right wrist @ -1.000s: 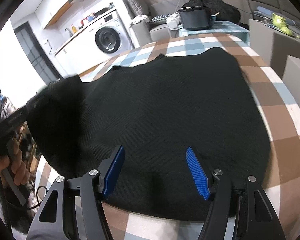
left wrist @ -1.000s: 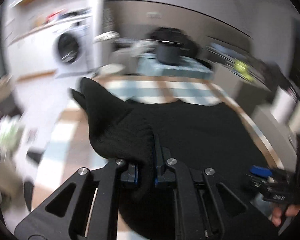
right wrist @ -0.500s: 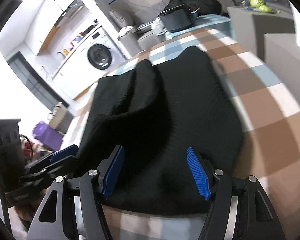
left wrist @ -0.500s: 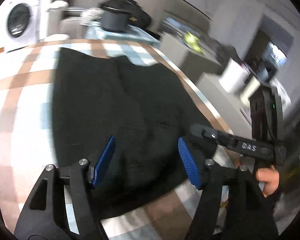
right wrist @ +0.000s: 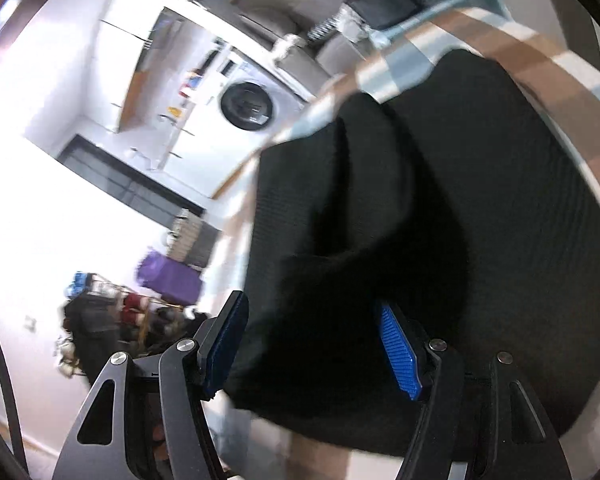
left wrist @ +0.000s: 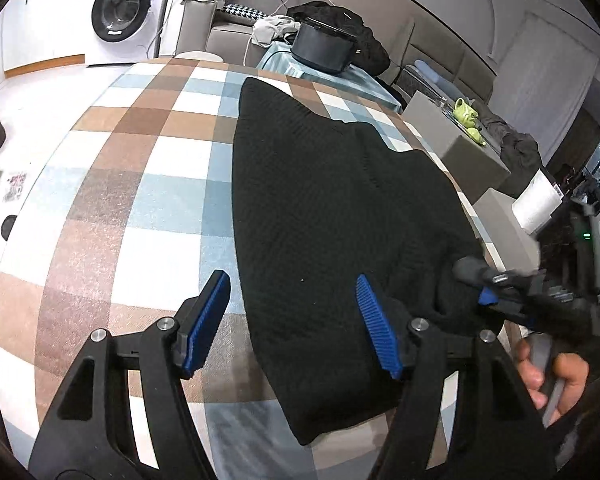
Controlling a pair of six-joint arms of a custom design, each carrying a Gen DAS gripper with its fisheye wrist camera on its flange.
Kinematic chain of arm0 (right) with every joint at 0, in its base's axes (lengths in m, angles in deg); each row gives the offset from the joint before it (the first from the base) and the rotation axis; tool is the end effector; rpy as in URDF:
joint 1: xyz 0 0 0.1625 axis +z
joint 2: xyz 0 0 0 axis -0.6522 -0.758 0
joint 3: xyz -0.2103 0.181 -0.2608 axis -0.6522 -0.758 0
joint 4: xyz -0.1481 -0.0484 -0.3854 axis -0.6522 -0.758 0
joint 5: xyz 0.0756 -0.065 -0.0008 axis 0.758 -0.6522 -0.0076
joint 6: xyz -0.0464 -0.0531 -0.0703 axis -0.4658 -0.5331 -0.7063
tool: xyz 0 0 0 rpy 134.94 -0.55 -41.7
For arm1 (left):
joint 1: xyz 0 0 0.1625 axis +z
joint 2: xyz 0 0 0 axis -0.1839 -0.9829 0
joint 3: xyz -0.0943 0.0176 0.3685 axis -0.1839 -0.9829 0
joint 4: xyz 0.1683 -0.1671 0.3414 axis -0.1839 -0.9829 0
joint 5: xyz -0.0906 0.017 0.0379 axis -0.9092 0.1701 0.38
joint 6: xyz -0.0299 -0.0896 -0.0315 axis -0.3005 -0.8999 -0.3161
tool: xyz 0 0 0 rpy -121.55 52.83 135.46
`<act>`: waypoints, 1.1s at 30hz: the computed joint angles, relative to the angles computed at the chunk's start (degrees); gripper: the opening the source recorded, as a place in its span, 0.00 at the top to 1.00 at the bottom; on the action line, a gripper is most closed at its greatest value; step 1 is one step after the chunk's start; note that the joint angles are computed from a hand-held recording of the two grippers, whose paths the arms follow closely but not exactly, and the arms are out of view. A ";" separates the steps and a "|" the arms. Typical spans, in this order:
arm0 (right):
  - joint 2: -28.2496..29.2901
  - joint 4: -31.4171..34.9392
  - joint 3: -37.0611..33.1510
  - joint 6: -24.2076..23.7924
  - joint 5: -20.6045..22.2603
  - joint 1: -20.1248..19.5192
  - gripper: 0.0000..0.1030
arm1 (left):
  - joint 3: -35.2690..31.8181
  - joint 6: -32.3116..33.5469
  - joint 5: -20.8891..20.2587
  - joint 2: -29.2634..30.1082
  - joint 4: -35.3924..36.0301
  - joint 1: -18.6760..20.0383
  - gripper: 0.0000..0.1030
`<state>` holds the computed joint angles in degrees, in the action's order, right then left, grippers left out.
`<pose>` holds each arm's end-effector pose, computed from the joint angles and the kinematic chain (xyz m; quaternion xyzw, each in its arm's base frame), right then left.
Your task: Fold small clothes
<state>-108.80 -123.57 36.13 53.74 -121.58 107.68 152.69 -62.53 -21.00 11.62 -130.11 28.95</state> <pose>-0.1194 -0.6802 0.4073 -0.1181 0.9757 -0.1817 0.0310 -0.4407 -0.3658 0.1441 0.0418 0.9051 -0.3623 0.2187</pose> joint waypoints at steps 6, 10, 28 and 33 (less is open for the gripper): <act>-2.32 5.27 0.84 -6.41 10.46 -1.82 0.94 | -0.49 -0.08 0.89 0.63 0.73 -0.35 0.39; -4.64 8.99 0.24 -9.25 13.59 -3.64 0.94 | -2.40 -0.75 0.66 3.19 0.70 0.08 0.39; -5.58 -6.11 3.02 -6.84 0.89 -0.28 0.57 | -1.24 -0.46 -5.31 3.02 3.19 -0.21 0.39; -3.40 -2.75 0.24 -4.53 -5.92 -0.27 0.54 | -0.76 -1.66 -5.01 2.47 2.94 0.35 0.39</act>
<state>-112.21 -126.32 36.37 49.21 -127.49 107.41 151.93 -64.19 -26.02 14.10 -127.18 29.31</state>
